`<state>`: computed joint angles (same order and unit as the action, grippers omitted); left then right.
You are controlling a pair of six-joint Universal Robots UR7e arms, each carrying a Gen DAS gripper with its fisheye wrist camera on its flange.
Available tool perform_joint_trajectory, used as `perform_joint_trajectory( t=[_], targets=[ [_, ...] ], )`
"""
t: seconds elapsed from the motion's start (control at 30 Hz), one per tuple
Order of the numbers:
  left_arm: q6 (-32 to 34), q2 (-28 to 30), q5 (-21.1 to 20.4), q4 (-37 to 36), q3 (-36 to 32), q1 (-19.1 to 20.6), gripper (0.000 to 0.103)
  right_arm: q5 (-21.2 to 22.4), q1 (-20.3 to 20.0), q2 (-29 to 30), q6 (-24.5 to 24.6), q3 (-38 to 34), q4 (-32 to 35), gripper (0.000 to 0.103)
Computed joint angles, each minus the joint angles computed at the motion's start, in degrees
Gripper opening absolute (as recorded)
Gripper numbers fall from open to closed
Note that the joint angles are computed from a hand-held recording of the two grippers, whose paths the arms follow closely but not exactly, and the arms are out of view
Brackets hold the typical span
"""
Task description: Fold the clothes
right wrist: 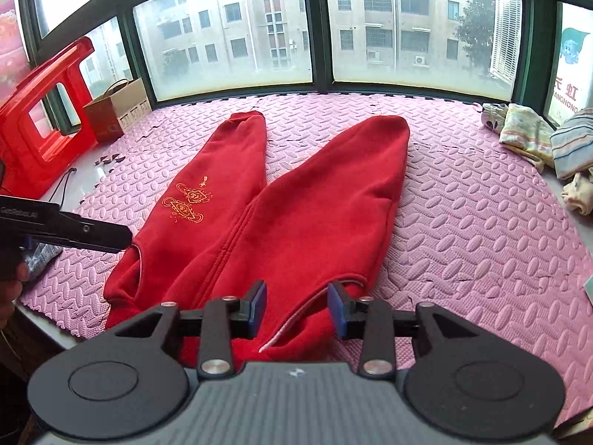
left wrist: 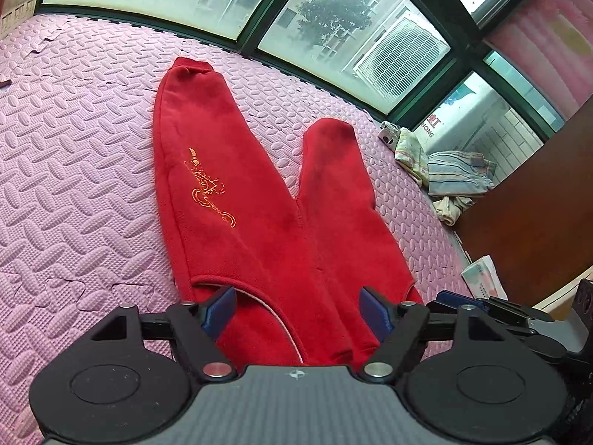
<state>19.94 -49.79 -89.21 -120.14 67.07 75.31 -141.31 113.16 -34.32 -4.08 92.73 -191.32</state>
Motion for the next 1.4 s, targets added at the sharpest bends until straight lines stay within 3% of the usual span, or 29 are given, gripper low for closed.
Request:
perform_joint_trajectory(
  t=[0.2,0.43,0.77,1.03,1.4],
  targets=[
    [-0.09,0.63,3.4,-2.3,1.47,-0.22,0.075,0.75,-1.22,1.8,-2.79,-1.72,1.69,0.037],
    [-2.29,0.04,7.14,-4.92,4.18,-0.21,0.076,1.92,-2.85,0.37,-3.19,1.52,4.22,0.037],
    [-3.72,-0.73,9.61,-10.79,8.1,-0.92,0.077,8.15,-4.68,-3.16,-5.01,4.32,6.88,0.037],
    [-2.97,-0.27,10.05,-10.5,7.99,-1.32,0.087,11.49,-6.59,-4.68,-6.05,2.62,4.03,0.039],
    [-2.31,-0.07,9.45,-10.1,8.15,-1.51,0.1,11.68,-11.01,-3.4,-5.79,-4.48,9.35,0.039]
  ],
)
